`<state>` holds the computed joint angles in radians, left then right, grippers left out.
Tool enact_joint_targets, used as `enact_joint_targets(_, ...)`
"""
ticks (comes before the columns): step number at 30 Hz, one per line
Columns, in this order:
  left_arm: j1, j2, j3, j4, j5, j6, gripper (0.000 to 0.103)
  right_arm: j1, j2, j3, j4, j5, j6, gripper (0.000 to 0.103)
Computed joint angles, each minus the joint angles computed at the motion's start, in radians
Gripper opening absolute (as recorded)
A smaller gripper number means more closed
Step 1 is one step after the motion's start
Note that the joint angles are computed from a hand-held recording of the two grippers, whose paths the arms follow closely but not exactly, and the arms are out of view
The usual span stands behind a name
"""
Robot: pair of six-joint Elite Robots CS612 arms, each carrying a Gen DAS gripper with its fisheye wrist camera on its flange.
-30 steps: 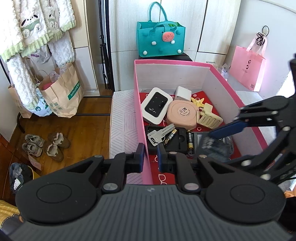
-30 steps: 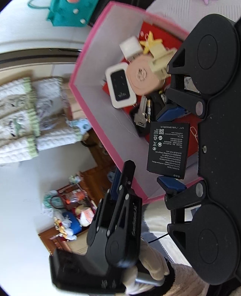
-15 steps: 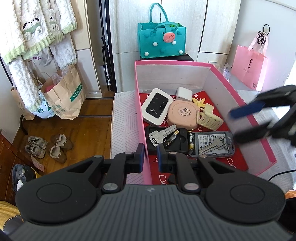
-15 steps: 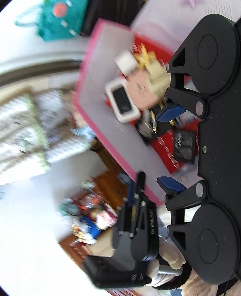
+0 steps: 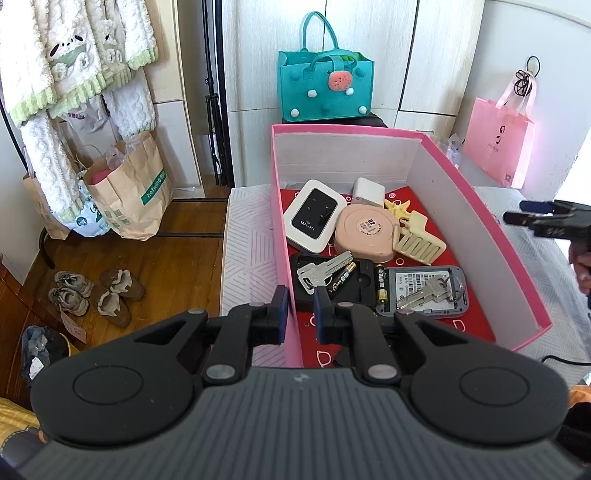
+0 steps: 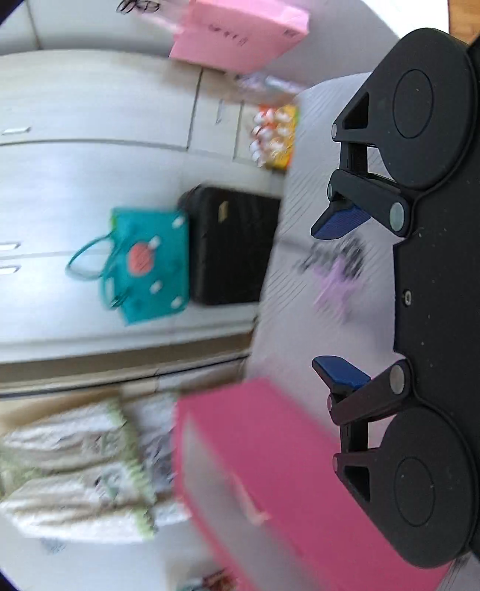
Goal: Organize rigid objects
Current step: 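Move the right gripper to the purple starfish and grasp it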
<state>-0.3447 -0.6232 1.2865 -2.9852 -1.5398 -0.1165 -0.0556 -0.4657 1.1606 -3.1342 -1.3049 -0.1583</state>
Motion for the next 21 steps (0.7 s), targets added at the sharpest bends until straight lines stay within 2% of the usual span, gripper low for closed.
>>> enact_joint_targets(2, -0.001, 0.0, -0.004, 0.006, 0.004, 0.002, 0.012, 0.007, 0.016, -0.015, 0.025, -0.062, -0.03, 0.074)
enact_joint_targets(3, -0.001, 0.0, -0.004, 0.006, 0.004, 0.003, 0.012, 0.008, 0.024, -0.024, 0.038, -0.058, -0.04, 0.074)
enact_joint_targets(7, -0.001, 0.0, -0.005, 0.006, 0.005, 0.0, 0.012, -0.004, 0.044, -0.052, 0.03, 0.049, 0.018, 0.074)
enact_joint_targets(9, 0.0, 0.001, -0.006, 0.005, 0.003, -0.009, 0.012, -0.003, 0.058, -0.08, 0.048, 0.063, 0.026, 0.074)
enact_joint_targets(13, -0.001, 0.002, -0.003, -0.004, 0.007, -0.021, 0.012, 0.017, 0.081, -0.129, 0.112, -0.004, 0.019, 0.075)
enact_joint_targets(16, -0.001, 0.001, 0.0, -0.006, 0.007, -0.025, 0.012, 0.026, 0.089, -0.126, 0.072, -0.043, -0.014, 0.073)
enact_joint_targets(18, 0.0, 0.001, 0.0, -0.006, 0.006, -0.022, 0.012, 0.021, 0.089, -0.131, 0.087, -0.026, 0.005, 0.066)
enact_joint_targets(19, 0.0, 0.002, 0.0, -0.008, 0.006, -0.021, 0.012, 0.021, 0.089, -0.134, 0.09, -0.035, 0.008, 0.054)
enact_joint_targets(21, -0.002, 0.002, 0.0, -0.011, 0.015, -0.019, 0.012, 0.018, 0.084, -0.133, 0.1, -0.049, 0.021, 0.048)
